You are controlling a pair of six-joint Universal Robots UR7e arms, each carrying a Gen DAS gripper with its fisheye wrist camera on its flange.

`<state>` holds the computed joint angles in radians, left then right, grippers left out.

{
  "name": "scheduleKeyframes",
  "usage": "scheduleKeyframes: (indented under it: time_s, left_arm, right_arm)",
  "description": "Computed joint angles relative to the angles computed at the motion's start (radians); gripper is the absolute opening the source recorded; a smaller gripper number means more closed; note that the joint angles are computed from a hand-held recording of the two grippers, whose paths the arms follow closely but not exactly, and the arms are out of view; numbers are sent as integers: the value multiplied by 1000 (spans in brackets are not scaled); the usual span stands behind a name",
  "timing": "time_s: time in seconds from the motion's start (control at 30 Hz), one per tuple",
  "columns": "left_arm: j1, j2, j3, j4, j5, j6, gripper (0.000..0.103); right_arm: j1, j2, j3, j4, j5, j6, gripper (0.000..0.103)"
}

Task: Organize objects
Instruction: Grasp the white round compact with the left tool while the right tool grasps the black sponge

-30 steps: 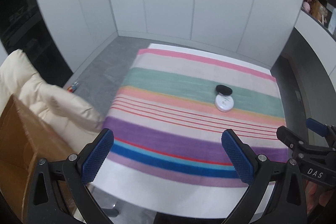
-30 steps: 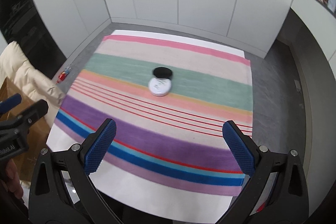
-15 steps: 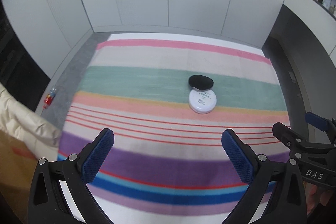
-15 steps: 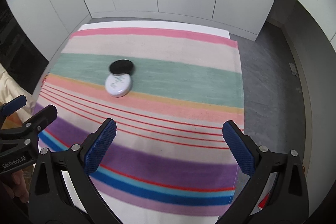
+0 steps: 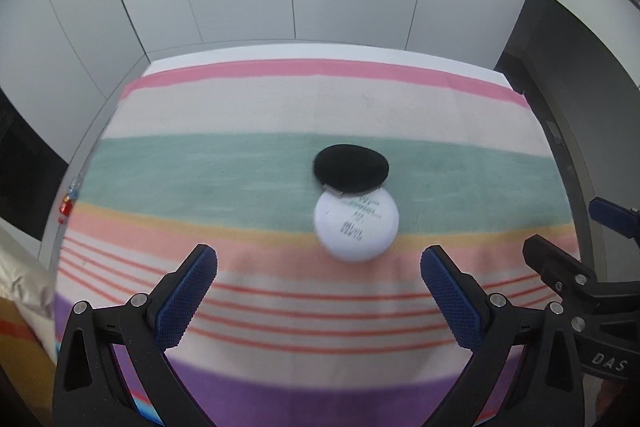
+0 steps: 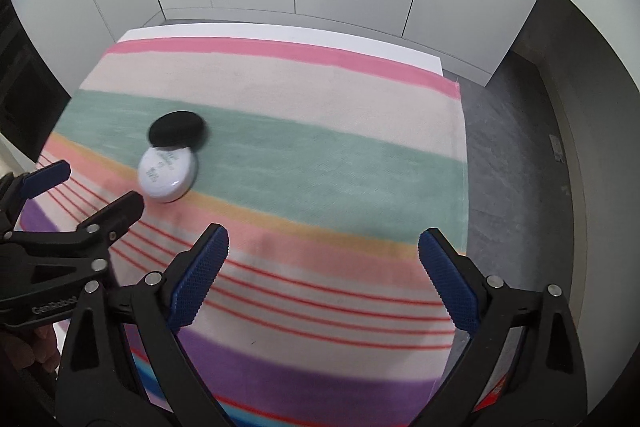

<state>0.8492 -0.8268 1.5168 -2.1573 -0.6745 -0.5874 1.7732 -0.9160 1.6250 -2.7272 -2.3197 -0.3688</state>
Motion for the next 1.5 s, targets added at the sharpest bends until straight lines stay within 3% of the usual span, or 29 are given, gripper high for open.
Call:
scheduleKeyframes:
  time_s: [0.17, 0.27, 0.5, 0.63, 1.1, 1.23, 1.37, 1.5]
  left_arm:
    - [33, 50, -37, -39, -36, 42, 94]
    - [43, 71, -48, -54, -21, 46, 91]
    - [57, 38, 2, -143, -38, 96, 59]
    - [67, -14, 41, -122, -44, 73, 59]
    - [131, -122, 69, 2, 69, -73, 59]
    - [140, -118, 58, -3, 71, -61, 59]
    - [142, -144, 76, 4, 67, -51, 59]
    - [137, -146, 75, 30, 54, -67, 59]
  right_arm:
    - [-11, 33, -34, -3, -4, -28, 98]
    - [-12, 55, -54, -10, -4, -44, 98]
    - [-4, 97, -86, 4, 7, -34, 97]
    - [11, 120, -95, 6, 23, -32, 96]
    - [52, 293, -231, 42, 113, -9, 96]
    - [63, 328, -259, 20, 101, -46, 86]
    - [73, 331, -265, 26, 113, -75, 57]
    - [78, 311, -253, 53, 120, -55, 54]
